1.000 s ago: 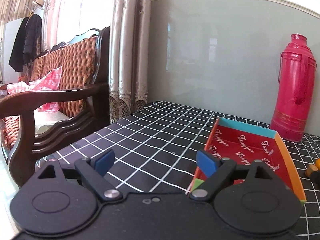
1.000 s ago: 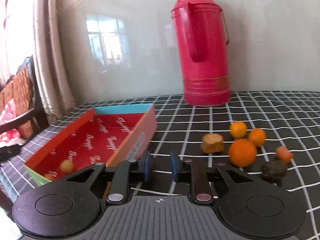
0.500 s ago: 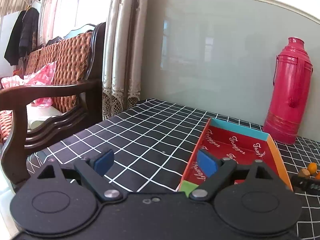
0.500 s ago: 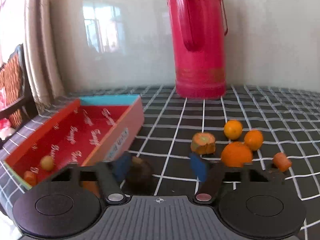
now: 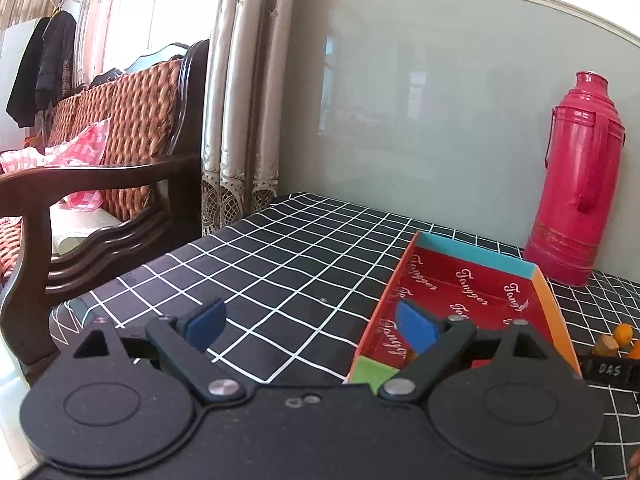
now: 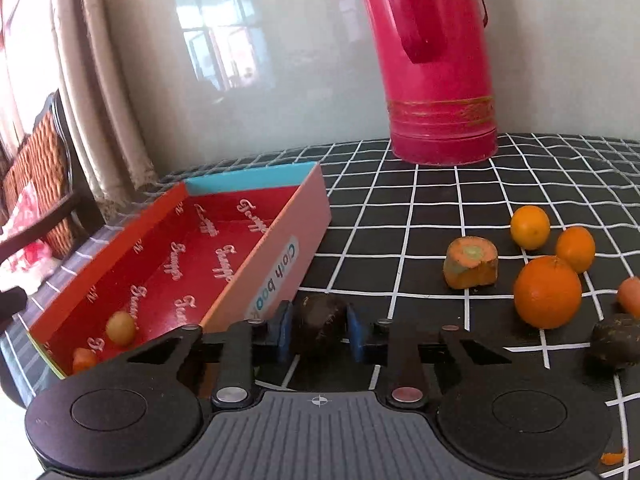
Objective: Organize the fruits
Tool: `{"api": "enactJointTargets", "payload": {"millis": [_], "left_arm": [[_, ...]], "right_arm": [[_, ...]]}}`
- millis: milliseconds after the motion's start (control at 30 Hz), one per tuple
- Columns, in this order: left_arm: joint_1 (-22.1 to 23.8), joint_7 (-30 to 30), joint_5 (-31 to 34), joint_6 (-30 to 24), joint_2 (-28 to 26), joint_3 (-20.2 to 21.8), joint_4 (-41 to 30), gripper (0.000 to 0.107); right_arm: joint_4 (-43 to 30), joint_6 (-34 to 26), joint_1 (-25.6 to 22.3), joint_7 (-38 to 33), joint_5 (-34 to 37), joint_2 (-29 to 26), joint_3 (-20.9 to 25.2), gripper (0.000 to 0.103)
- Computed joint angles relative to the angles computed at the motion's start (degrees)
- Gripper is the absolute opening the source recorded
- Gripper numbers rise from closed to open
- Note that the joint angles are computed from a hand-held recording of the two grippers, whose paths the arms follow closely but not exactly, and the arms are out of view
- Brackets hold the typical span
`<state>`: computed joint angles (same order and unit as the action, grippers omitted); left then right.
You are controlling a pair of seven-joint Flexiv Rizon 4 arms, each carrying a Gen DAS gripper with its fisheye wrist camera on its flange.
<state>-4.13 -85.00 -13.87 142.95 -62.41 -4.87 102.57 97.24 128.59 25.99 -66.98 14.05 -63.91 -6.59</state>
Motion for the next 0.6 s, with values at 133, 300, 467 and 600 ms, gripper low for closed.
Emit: {"api": "enactJointTargets", "payload": {"millis": [133,300,467,600], "left_arm": [[0.3,-0.5,-0.1,0.2,0.2,-0.1,0.2,0.085],[0.1,-0.4,-0.2,0.6,0.2,0.3,0.4,0.085],[-0.1,0.0,-0.7,0.3,0.1,0.4,0.4,0.085],[0.0,0.1,-0.9,0.4,0.2,0.4,0.4,0.085]], "right_arm": [[0.7,5.5,4.6,-4.2,6.6,-0.2,-3.6,0.026],[2.5,15.4,-1.3,-4.1,-4.1,0.5,4.0,0.026],[2.6,12.7,-3.0,-4.0,-13.9,0.4,6.7,0.026],[2.4,12.6,-1.4,-6.0,-12.5,0.4,6.2,0.05]]}}
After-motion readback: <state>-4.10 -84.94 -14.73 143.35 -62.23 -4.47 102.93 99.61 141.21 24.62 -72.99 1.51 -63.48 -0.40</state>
